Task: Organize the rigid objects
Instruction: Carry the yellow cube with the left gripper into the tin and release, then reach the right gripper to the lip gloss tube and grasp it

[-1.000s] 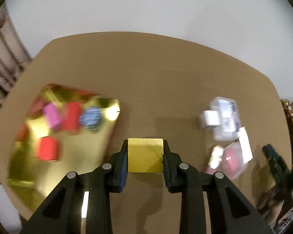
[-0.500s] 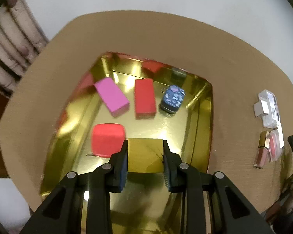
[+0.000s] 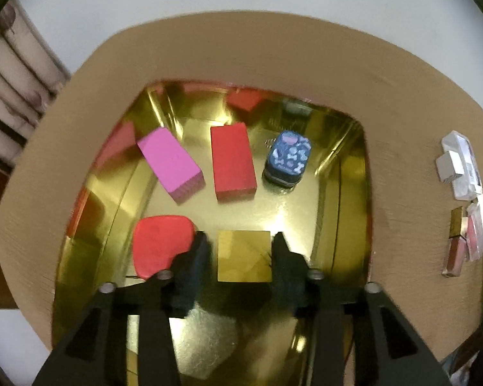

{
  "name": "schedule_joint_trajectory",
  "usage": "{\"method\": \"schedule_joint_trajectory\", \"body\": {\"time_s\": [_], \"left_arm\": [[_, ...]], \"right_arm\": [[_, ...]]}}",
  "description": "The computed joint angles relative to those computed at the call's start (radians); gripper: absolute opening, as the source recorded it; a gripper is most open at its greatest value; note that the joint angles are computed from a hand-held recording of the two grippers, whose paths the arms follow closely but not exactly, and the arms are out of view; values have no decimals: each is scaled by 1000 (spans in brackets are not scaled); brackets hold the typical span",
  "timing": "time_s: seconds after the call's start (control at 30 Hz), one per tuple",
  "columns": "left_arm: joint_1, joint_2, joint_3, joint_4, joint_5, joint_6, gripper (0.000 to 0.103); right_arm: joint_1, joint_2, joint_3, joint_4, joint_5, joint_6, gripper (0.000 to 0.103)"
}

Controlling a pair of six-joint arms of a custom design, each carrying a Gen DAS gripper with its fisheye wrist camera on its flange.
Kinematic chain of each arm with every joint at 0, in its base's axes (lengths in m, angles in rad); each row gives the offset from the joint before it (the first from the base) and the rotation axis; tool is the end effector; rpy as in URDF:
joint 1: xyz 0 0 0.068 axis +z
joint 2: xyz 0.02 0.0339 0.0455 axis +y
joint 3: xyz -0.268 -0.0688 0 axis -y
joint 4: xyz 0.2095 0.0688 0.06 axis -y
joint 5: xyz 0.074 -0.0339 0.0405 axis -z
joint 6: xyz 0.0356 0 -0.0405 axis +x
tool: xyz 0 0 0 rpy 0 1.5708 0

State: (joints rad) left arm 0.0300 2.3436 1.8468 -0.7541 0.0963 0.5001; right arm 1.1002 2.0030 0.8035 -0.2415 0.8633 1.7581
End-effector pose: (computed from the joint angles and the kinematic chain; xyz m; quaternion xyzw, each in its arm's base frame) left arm 0.4542 0.0102 0.1544 0.2371 0.9572 -0.0042 0.1660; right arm 0.1496 0.2344 0.0871 0.3185 0.8490 -0.0006 0.4216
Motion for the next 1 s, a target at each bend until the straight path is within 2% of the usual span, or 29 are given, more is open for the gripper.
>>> {"method": "schedule_joint_trajectory", "body": {"time_s": [0.07,0.17,0.2,0.27,0.3,0.37,0.43,0.5,0.57,0.63,0.67,0.8,0.93,1.0], "left_arm": [[1,-59,-79,58,7,3,55],[7,-173,-206,138,24,0,63],[16,-208,-236,146,43,-4,64],[41,-300,-320,169,87,-24,64],[53,-344,-361,177,106,-30,71],[85,-456,-475,213,138,-45,76],[127,-565,-595,274,176,-39,76],[183,-678,-718,341,206,-14,85],[252,-755,-813,387,234,5,85],[336,-809,-869,401,276,25,86],[359,-811,-905,436,280,24,88],[500,-802,-969,448,325,78,89],[560,-761,-1015,496,302,139,89],[570,-723,-994,477,295,152,89]], "right_arm": [[33,-34,16,43,11,-25,47],[38,-81,-52,406,-43,-189,47],[25,-76,-57,516,-81,-242,47],[-16,-51,-6,554,-175,-266,47],[-42,-30,-4,636,-232,-275,47],[-72,15,1,769,-291,-279,47],[-98,38,70,715,-329,-259,47],[-121,52,160,590,-353,-234,47],[-151,72,216,520,-392,-210,47],[-159,88,299,375,-389,-169,47],[-166,108,356,295,-394,-159,47],[-202,155,483,133,-437,-167,47],[-237,225,629,-37,-489,-171,47],[-256,271,702,-102,-541,-192,47]]}}
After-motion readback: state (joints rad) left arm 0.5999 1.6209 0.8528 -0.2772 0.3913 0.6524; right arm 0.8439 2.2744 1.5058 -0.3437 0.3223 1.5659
